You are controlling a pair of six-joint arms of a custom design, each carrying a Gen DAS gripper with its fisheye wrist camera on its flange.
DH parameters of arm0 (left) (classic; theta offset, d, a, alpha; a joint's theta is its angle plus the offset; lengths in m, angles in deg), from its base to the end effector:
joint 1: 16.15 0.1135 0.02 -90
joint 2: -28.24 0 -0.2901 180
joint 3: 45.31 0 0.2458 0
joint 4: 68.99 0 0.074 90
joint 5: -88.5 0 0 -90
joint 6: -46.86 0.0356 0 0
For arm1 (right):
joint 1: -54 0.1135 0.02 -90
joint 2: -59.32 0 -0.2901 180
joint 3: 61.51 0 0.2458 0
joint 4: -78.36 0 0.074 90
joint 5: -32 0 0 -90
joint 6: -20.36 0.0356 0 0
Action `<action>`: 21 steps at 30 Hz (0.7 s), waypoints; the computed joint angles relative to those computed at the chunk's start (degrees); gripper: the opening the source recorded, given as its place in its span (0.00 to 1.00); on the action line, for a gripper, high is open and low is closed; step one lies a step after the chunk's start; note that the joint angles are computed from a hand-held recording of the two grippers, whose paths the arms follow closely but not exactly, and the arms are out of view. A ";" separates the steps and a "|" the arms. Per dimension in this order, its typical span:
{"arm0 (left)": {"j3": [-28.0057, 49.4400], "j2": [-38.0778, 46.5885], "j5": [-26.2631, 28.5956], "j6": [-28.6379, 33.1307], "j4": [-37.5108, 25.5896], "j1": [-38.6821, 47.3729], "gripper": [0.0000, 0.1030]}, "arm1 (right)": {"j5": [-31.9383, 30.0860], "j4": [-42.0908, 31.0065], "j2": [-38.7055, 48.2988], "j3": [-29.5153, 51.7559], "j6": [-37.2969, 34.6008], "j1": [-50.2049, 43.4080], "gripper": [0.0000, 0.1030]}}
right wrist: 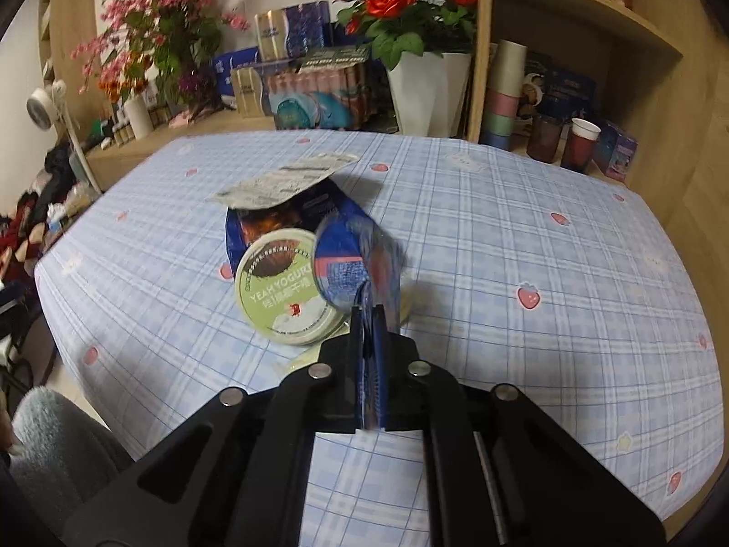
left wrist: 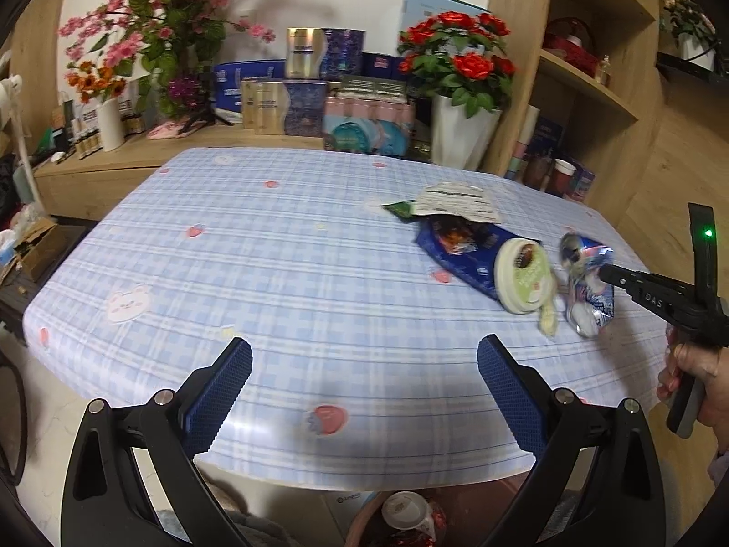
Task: Collect trash
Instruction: 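Lift the blue can with the right tool while the left tool approaches the green lid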
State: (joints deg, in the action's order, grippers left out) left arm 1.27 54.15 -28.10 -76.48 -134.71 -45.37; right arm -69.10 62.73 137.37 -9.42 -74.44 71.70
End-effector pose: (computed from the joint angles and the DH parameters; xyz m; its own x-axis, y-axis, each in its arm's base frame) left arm 0.0635 -0.0172 0.2521 -0.6042 -0.2251 -0.7644 -0.2055 0.9708 -0.1236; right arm 0.2479 0.0863 0.2174 -0.5937 -0.2757 -0.7560 -0.4869 0.8710 0.0648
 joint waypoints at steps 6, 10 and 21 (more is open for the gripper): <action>-0.21 10.78 0.72 -0.38 9.87 -6.43 0.88 | -4.75 -0.65 -4.59 -1.90 0.39 -5.04 0.08; -1.02 19.12 6.16 1.10 19.29 -6.56 0.79 | -8.64 -1.60 -6.32 -2.64 -0.13 -9.67 0.08; 5.90 55.08 25.35 9.35 43.41 -4.00 0.47 | -18.65 -3.77 -7.98 -4.61 -2.84 -20.81 0.08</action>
State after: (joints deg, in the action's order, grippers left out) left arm 7.17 109.23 -2.75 -67.13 -91.30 -49.37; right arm -87.75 58.96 129.38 -14.03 -77.28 50.90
